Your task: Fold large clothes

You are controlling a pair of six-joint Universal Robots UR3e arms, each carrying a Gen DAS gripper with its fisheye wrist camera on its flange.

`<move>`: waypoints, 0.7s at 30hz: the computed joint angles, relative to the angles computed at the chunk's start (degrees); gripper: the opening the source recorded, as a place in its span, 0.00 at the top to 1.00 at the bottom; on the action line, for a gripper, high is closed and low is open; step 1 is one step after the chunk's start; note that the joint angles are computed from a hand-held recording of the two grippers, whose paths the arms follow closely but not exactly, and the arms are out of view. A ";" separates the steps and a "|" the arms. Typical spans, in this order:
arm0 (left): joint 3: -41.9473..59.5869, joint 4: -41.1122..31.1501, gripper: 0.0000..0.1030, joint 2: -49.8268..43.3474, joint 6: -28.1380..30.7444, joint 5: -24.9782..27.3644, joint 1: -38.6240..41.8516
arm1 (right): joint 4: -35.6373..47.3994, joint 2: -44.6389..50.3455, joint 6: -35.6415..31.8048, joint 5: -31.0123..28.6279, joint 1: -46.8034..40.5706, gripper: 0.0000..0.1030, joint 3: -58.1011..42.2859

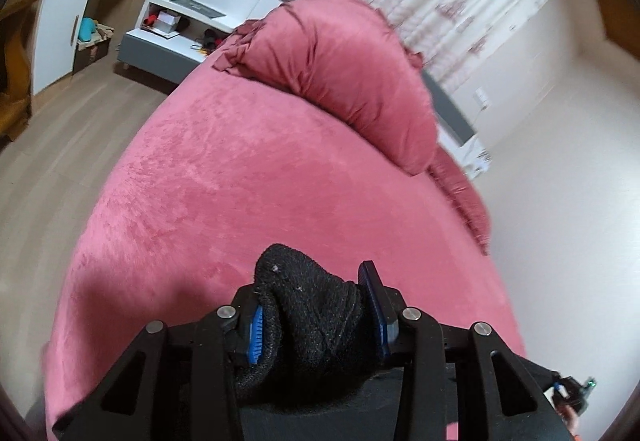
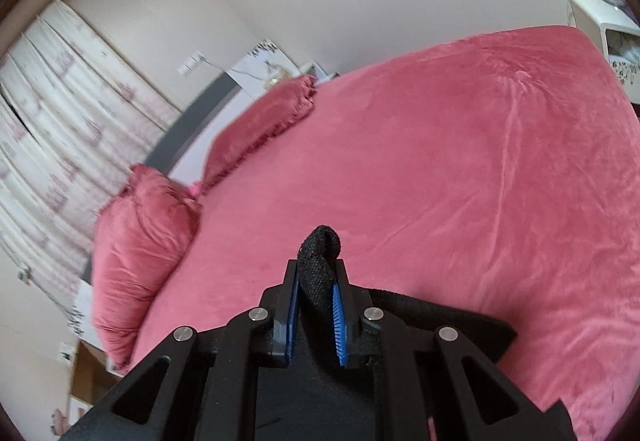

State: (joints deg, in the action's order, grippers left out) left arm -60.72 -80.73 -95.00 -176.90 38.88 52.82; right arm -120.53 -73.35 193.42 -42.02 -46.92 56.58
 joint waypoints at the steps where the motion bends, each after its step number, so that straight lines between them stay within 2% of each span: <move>1: -1.56 -1.87 0.61 1.99 1.87 -2.27 1.79 | 0.12 -2.21 -0.73 2.39 -1.66 0.87 2.39; 3: -4.53 -9.73 0.61 6.73 8.98 -8.28 6.82 | 0.56 -8.81 -3.59 7.41 -5.71 0.87 10.11; 4: -3.90 -18.63 0.61 8.62 15.91 -11.40 10.05 | 1.83 -11.77 -5.59 9.44 -7.70 0.87 13.08; 5: -0.90 -30.63 0.61 9.12 24.65 -13.91 13.12 | 4.52 -15.70 -8.58 11.97 -10.41 0.87 16.58; 6: 0.48 -42.63 0.61 10.60 34.08 -16.45 16.82 | 11.70 -20.19 -14.67 15.37 -14.41 0.87 19.51; 8: 5.79 -66.63 0.61 11.49 52.97 -18.05 23.92 | 35.68 -27.02 -33.12 20.81 -22.99 0.87 20.60; 10: 13.24 -89.82 0.61 8.88 71.85 -15.21 31.44 | 59.68 -33.07 -52.30 23.89 -32.20 0.87 21.84; 11: 13.56 -96.21 0.61 8.41 78.11 -13.21 34.76 | 71.68 -35.12 -62.27 23.49 -37.09 0.87 21.41; 13: 7.00 -98.28 0.61 10.27 82.60 -8.12 40.53 | 94.98 -35.47 -84.13 18.85 -47.30 0.87 19.17; 14: 2.47 -95.86 0.60 11.76 81.86 -6.06 42.26 | 101.47 -35.29 -91.96 15.41 -51.97 0.87 20.94; 15: -2.82 -91.96 0.60 13.57 79.96 -3.95 43.55 | 103.17 -34.66 -96.48 9.65 -56.86 0.87 25.10; 16: -8.39 -86.67 0.59 15.79 76.78 -2.04 44.32 | 100.07 -36.16 -96.20 6.95 -59.36 0.87 29.93; 18: -19.98 -74.98 0.59 20.83 68.86 1.54 45.19 | 84.78 -39.18 -86.25 -0.53 -61.89 0.82 41.73; 19: -23.72 -72.35 0.58 22.33 66.88 2.61 45.83 | 81.35 -39.65 -84.04 -2.72 -62.99 0.81 45.34; 20: -27.56 -71.44 0.56 24.18 65.60 3.63 47.93 | 79.86 -40.17 -83.09 -4.66 -64.92 0.70 48.53; 21: -29.00 -72.67 0.55 24.91 65.57 3.90 49.77 | 79.41 -41.44 -82.27 -6.26 -67.62 0.66 51.29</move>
